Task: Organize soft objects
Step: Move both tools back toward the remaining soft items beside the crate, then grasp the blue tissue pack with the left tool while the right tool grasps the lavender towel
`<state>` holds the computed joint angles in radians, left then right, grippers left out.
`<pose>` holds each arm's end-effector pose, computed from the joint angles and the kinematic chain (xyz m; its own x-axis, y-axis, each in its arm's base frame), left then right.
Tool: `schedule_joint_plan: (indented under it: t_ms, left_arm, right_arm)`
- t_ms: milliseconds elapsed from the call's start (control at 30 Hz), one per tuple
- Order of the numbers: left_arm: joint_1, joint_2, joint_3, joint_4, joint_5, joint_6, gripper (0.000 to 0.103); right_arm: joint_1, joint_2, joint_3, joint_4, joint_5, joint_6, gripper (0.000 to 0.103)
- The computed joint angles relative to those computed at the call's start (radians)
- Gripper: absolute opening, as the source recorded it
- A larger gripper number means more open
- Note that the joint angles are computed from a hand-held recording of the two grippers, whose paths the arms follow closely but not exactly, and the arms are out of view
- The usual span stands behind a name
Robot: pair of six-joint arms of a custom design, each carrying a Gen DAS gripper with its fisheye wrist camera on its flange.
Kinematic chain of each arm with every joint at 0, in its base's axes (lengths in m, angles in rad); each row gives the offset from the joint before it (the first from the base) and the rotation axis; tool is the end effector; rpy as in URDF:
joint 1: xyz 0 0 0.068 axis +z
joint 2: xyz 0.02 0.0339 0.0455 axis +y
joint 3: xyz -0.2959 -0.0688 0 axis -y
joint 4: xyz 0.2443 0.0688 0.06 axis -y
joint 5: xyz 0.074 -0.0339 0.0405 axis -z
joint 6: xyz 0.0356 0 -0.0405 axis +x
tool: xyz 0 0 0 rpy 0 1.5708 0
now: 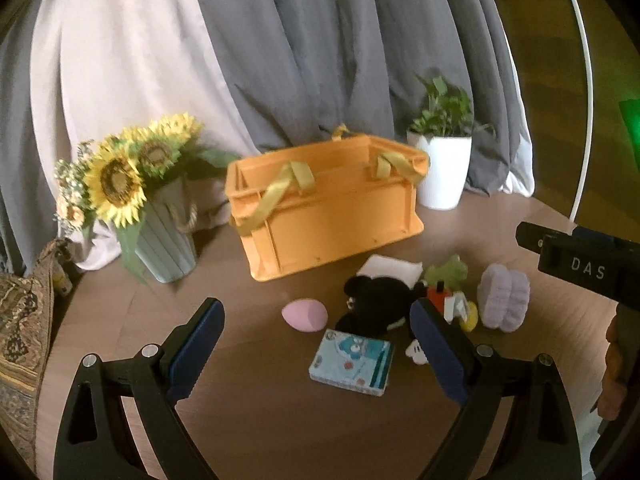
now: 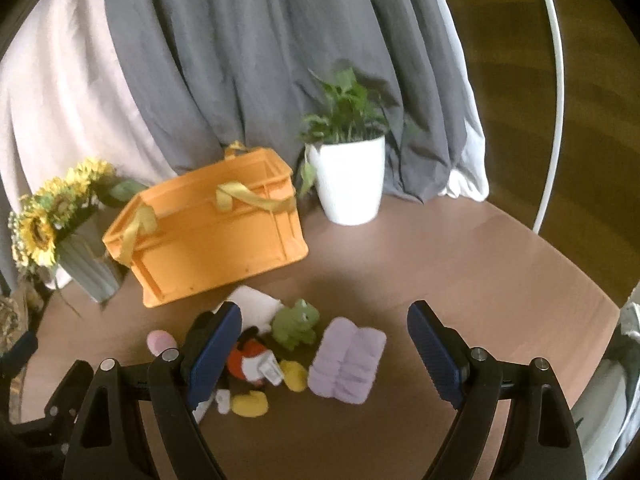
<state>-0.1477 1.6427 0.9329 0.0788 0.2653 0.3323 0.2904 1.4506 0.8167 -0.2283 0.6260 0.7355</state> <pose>0.3479 -0.0612 0.2310 -0.4370 0.3833 -0.8137 0.5226 0.8445 0.1172 0.2779 0.0613 0.2328 -0.4500 0.4330 -0.7810 0.5869 0.8026 0.1068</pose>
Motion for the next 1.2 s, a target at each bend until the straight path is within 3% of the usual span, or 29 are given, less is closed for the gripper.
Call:
schedule_joint_plan:
  t_ms: [600,1067,1200]
  left_arm:
    - [-0.035,0.226,0.066,-0.023,-0.02,0.068,0.095]
    - [-0.055,0.345,0.128,-0.023,-0.018,0.09,0.095]
    - [-0.062,0.367,0.157,-0.056,-0.015,0.097,0.092]
  right_arm:
    - [-0.087,0.174,-0.022,0.073,-0.117,0.035,0.086]
    - [-0.119,0.267,0.004,0.111,-0.146,0.004,0.085]
    - [-0.13,0.281,0.007,0.116,-0.152,-0.002,0.08]
